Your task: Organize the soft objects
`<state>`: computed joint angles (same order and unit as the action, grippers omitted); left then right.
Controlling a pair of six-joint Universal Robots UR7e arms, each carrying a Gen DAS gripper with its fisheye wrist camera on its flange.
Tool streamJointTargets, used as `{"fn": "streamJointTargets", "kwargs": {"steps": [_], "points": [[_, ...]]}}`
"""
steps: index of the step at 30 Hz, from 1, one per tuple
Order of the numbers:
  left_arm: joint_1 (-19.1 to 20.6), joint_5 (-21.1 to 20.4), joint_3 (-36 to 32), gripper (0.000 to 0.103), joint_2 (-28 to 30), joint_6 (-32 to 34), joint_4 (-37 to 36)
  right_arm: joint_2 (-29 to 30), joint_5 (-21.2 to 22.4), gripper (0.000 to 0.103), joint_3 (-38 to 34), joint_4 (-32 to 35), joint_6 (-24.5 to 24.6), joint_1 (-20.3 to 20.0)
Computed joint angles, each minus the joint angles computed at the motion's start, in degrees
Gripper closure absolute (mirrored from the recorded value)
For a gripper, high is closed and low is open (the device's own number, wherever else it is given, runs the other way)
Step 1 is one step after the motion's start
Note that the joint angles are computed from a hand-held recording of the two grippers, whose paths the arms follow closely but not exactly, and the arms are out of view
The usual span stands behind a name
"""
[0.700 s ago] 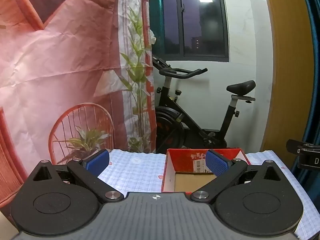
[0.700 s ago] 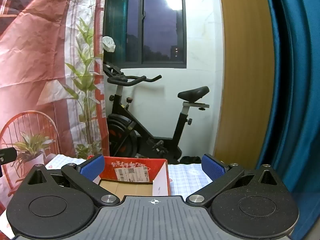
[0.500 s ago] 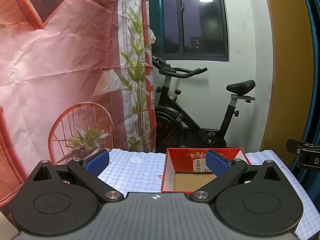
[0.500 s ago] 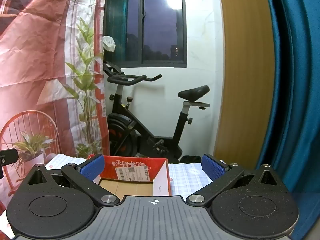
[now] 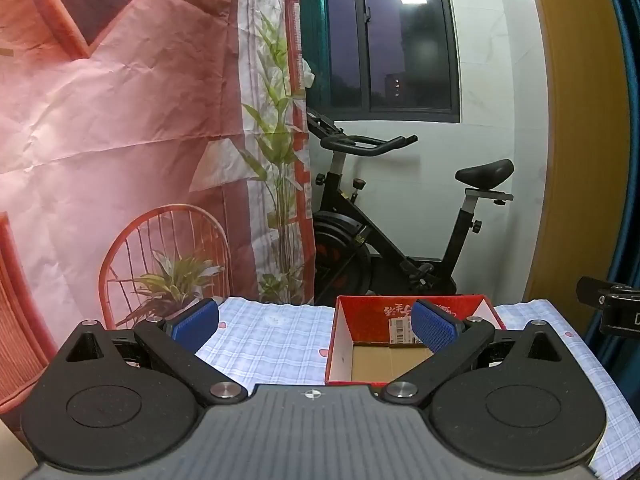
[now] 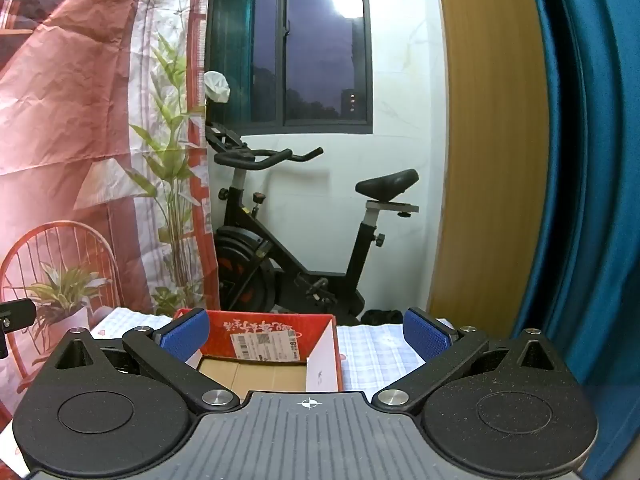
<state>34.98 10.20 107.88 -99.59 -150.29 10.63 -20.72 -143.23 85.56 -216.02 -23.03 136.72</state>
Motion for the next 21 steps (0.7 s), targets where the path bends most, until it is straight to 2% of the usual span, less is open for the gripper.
{"fn": "streamJointTargets", "kwargs": {"steps": [21], "points": [[-0.38, -0.37, -0.08, 0.0, -0.23, 0.41, -0.05, 0.04, 0.18, 0.0, -0.25, 0.09, 0.13, -0.22]]}}
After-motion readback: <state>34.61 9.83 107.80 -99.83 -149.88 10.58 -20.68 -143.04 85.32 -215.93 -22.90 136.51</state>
